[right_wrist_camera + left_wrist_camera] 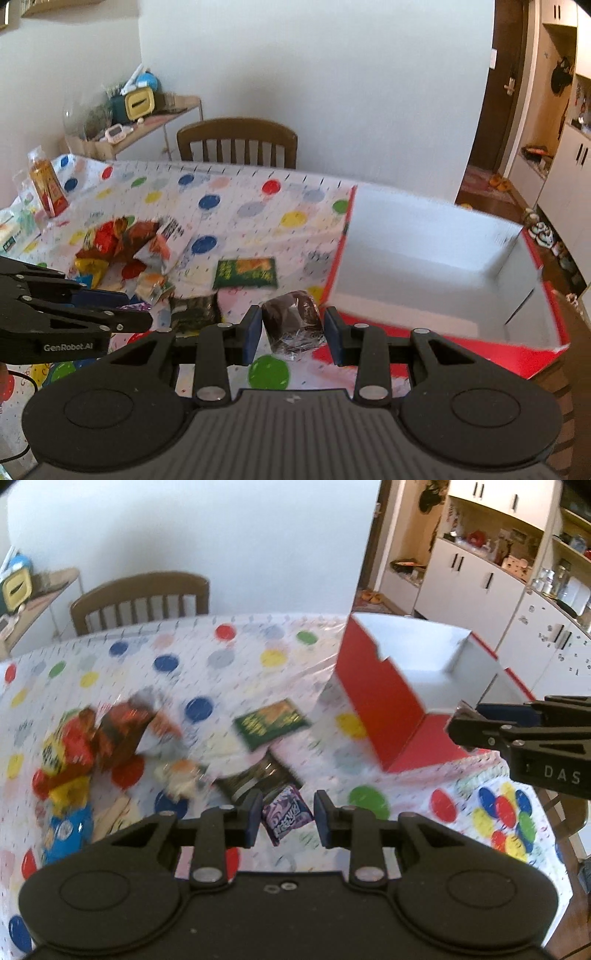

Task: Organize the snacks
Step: 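Carry both candies over the red box and open both tools to drop them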

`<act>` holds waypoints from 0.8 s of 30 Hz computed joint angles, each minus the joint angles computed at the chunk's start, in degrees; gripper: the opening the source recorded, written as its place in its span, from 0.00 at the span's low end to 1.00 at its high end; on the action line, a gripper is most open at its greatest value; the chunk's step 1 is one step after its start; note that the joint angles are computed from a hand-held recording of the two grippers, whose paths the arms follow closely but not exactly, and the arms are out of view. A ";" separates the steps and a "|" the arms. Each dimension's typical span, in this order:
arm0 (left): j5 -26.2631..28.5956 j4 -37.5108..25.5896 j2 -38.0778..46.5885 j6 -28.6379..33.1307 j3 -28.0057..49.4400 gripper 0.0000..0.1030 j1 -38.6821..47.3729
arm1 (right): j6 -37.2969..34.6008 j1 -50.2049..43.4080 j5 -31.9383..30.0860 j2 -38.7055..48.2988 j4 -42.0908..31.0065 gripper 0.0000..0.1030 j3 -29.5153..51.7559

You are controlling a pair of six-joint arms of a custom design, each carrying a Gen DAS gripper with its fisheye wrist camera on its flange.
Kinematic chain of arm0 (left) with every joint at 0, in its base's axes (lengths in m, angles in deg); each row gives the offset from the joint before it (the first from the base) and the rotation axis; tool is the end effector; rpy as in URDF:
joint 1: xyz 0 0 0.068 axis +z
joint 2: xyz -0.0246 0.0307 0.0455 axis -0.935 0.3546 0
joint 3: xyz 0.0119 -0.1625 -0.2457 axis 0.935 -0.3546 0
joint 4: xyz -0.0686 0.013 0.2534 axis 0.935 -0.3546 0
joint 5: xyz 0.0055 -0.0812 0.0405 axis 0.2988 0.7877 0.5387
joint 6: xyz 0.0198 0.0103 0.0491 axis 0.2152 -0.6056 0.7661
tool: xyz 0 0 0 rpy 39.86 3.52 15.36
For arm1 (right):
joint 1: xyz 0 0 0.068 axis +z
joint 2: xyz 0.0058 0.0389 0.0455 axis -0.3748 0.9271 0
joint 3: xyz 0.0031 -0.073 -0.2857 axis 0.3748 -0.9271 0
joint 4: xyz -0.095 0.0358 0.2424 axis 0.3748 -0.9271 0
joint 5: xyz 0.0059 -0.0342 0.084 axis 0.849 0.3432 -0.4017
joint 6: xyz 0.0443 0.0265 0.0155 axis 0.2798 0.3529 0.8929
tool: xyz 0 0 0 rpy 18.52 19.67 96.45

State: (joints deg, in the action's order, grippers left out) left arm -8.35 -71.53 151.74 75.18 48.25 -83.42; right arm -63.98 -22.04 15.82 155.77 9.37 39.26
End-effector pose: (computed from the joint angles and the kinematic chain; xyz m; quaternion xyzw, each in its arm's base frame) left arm 0.3359 -0.0953 0.2669 0.2625 0.9009 -0.1376 0.3172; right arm 0.2581 -0.0020 0.2711 0.0468 0.9079 -0.0073 0.4166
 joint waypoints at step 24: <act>-12.47 -9.94 21.34 -11.32 34.87 0.26 -23.50 | -18.92 -31.45 -19.05 11.05 0.79 0.35 7.63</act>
State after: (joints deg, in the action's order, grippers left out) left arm -20.82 -81.47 173.08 63.86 83.12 -106.93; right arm -82.90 -53.49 -3.23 166.82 10.16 46.89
